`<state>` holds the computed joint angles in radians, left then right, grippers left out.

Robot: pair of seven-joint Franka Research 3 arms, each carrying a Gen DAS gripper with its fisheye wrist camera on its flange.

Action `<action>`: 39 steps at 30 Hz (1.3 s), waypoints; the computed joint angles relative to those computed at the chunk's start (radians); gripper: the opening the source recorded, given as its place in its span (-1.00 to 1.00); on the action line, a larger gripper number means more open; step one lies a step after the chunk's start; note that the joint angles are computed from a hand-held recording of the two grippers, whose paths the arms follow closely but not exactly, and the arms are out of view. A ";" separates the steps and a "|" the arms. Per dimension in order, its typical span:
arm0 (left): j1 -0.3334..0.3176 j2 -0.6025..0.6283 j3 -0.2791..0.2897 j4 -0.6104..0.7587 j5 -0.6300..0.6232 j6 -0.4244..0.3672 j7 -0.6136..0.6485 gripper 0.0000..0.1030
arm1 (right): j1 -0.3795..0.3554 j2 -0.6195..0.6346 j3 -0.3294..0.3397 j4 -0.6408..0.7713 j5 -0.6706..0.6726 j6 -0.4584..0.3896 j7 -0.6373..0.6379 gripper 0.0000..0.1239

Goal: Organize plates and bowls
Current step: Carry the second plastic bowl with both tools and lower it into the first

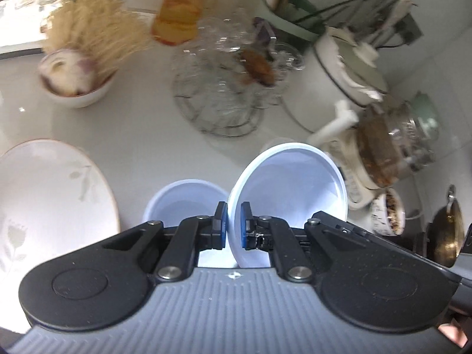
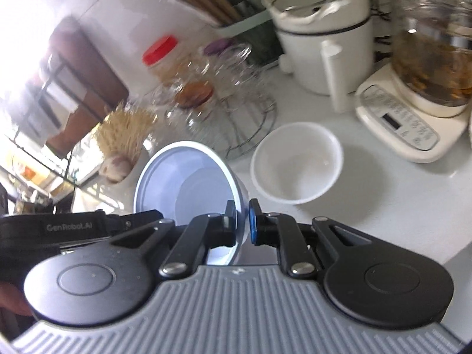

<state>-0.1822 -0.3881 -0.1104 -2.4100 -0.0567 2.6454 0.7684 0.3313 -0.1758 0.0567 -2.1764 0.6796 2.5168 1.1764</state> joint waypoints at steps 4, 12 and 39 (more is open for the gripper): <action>0.020 -0.025 -0.009 -0.034 0.024 -0.024 -0.044 -0.84 | 0.011 0.025 0.012 0.011 -0.012 -0.012 -0.004 -0.80; 0.042 -0.040 -0.008 -0.088 0.053 -0.061 -0.102 -0.84 | 0.025 0.076 0.036 0.035 -0.074 -0.043 -0.003 -0.80; 0.047 0.019 -0.001 -0.053 0.032 -0.105 -0.112 -0.65 | 0.013 0.172 0.044 0.128 -0.129 -0.116 0.016 -0.57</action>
